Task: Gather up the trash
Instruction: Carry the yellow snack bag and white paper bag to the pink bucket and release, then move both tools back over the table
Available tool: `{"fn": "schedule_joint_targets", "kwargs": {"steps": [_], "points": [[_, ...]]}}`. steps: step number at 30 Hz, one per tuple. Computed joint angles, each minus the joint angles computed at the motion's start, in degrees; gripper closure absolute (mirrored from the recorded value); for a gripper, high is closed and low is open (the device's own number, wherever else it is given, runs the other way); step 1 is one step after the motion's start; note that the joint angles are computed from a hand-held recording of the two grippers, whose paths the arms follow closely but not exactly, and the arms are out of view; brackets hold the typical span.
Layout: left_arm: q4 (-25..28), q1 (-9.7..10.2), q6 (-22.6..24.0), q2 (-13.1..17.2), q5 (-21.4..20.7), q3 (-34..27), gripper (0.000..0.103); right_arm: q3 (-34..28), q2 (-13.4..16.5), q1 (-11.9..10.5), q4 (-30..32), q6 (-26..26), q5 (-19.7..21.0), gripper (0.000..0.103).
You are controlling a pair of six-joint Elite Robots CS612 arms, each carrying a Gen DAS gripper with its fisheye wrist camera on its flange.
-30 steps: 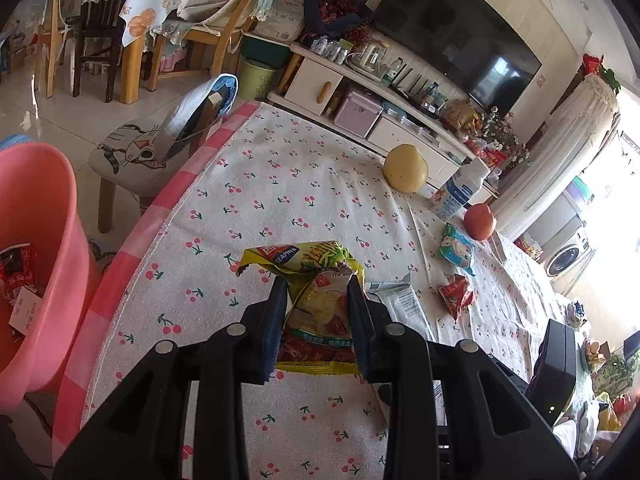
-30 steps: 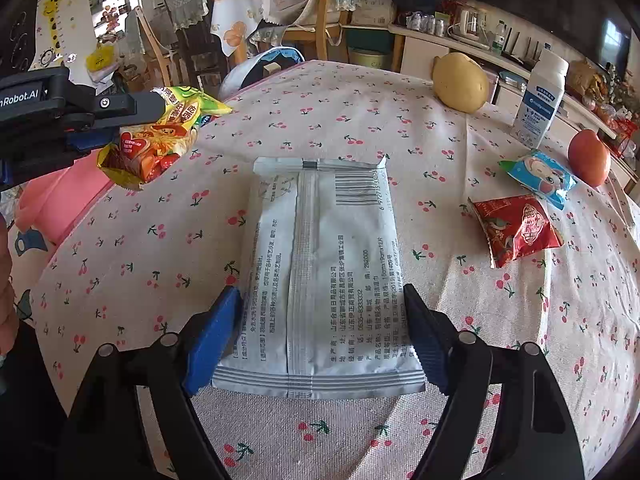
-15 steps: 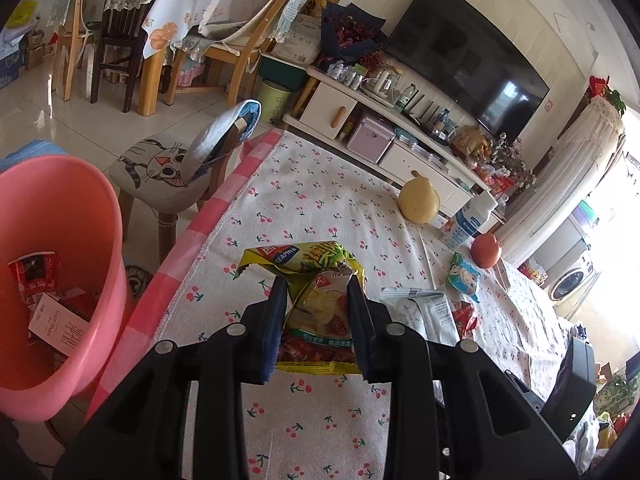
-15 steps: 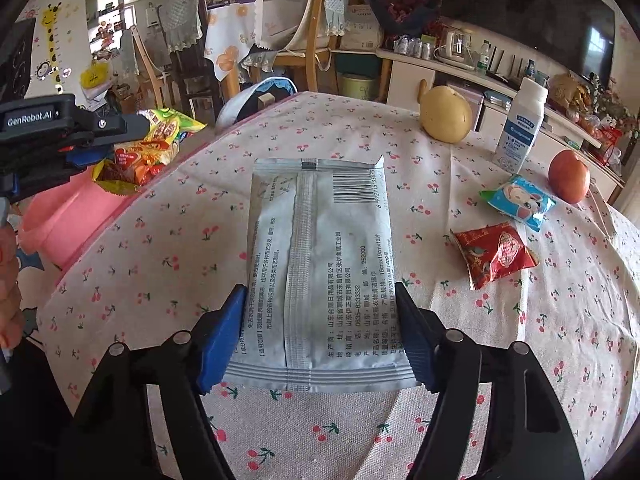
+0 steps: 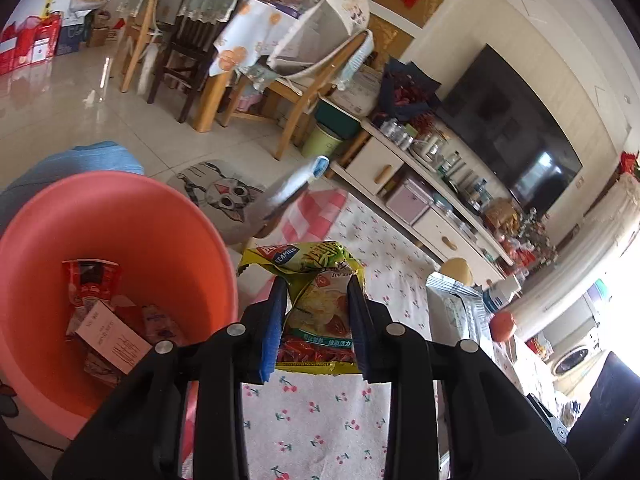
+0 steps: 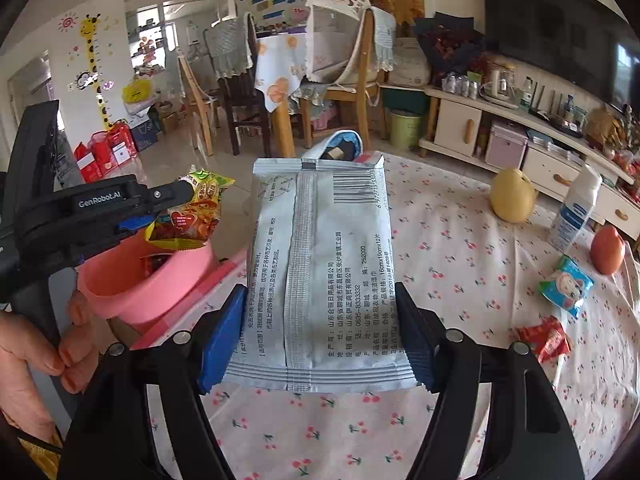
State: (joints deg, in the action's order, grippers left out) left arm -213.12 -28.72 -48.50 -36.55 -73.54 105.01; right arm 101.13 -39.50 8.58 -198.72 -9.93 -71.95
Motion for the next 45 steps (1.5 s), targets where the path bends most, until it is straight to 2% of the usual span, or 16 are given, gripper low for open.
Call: {"fn": "schedule_joint_targets", "kwargs": {"steps": [3, 10, 17, 20, 22, 23, 25, 27, 28, 34, 45], "points": [[-0.1, 0.79, -4.0, -0.5, 2.6, 1.3, 0.071, -1.6, 0.0, 1.5, 1.2, -1.5, 0.9, 0.031], [5.6, 2.13, -9.9, -2.2, 9.6, 3.5, 0.071, -6.0, 1.0, 5.1, 5.2, -5.1, 2.6, 0.031], [9.8, 4.4, -18.4, -2.8, 9.8, 4.8, 0.07, -11.2, 3.2, 8.5, 11.0, -8.7, 2.2, 0.031], [11.0, 4.91, -20.9, -2.8, 10.1, 5.0, 0.063, -13.2, 4.4, 9.4, 13.2, -9.2, 1.8, 0.03], [12.5, 5.0, -21.4, -3.1, 10.9, 4.9, 0.05, -14.0, 5.0, 9.6, 13.7, -9.2, 1.9, 0.028], [13.6, 4.95, -21.8, -3.3, 11.7, 4.9, 0.038, -14.4, 5.3, 9.8, 13.9, -9.0, 1.6, 0.028], [14.1, 4.9, -22.4, -3.4, 13.0, 5.0, 0.034, -14.8, 5.7, 9.7, 14.4, -8.2, 1.8, 0.026], [14.3, 4.83, -22.9, -3.5, 13.9, 5.1, 0.027, -14.7, 5.9, 9.3, 13.8, -6.5, 2.7, 0.015], [14.4, 4.76, -23.2, -3.5, 14.2, 5.1, 0.026, -14.6, 6.0, 9.2, 13.2, -5.8, 2.6, 0.015], [14.6, 4.04, -20.1, -3.3, 15.8, 4.3, 0.021, -12.5, 5.6, 8.6, 9.2, -3.5, -1.0, 0.013], [8.9, 1.21, -6.4, -1.3, 20.7, 1.5, 0.014, -7.8, 4.3, 7.0, 4.0, -4.1, -7.5, 0.013]]}}
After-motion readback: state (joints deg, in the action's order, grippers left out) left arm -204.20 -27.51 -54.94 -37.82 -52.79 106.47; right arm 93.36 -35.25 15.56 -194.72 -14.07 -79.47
